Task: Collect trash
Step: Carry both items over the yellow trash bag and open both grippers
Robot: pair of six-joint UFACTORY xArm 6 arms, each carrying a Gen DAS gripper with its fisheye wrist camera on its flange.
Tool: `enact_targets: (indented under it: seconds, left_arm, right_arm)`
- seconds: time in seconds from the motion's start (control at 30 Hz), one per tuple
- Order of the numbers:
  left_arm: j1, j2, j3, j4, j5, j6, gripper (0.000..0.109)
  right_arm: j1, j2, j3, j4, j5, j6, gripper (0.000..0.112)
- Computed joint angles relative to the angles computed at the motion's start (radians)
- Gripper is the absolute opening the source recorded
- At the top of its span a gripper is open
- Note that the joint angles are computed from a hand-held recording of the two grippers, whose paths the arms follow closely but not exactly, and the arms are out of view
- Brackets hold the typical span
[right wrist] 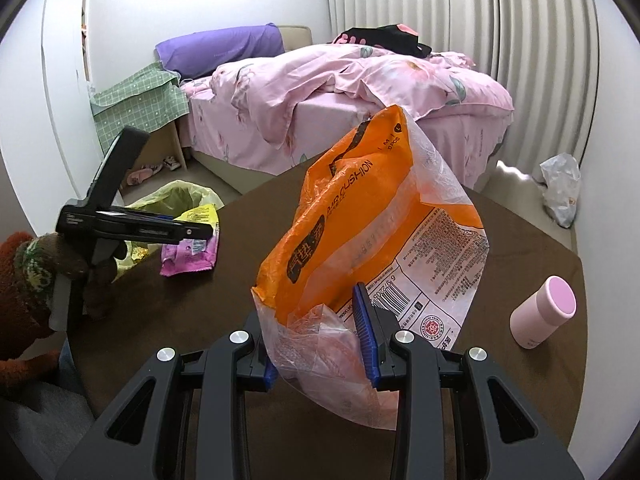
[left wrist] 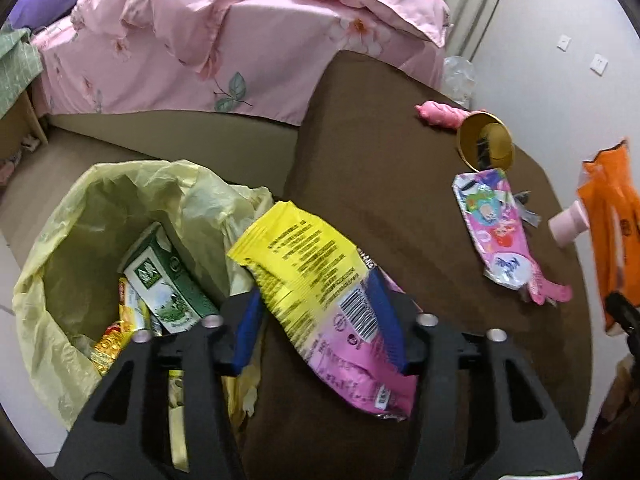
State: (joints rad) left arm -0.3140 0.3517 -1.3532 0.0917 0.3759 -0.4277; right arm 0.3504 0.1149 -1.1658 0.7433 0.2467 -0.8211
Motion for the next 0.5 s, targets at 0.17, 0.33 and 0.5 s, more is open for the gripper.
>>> enact_targets:
  seconds: [0.17, 0.33, 0.5]
  left_arm:
    - [0.013, -0.084, 0.102, -0.108, -0.094, 0.081, 0.008]
    - [0.064, -0.237, 0.244, 0.044, -0.196, -0.016, 0.007]
    - [0.156, -0.351, 0.319, 0.215, -0.233, -0.151, 0.007]
  right_arm:
    - [0.01, 0.0, -0.008, 0.014, -0.01, -0.03, 0.031]
    - [0.039, 0.026, -0.076, 0.061, 0.028, -0.086, 0.031]
    - [0.096, 0.12, -0.254, 0.15, 0.148, -0.197, 0.031]
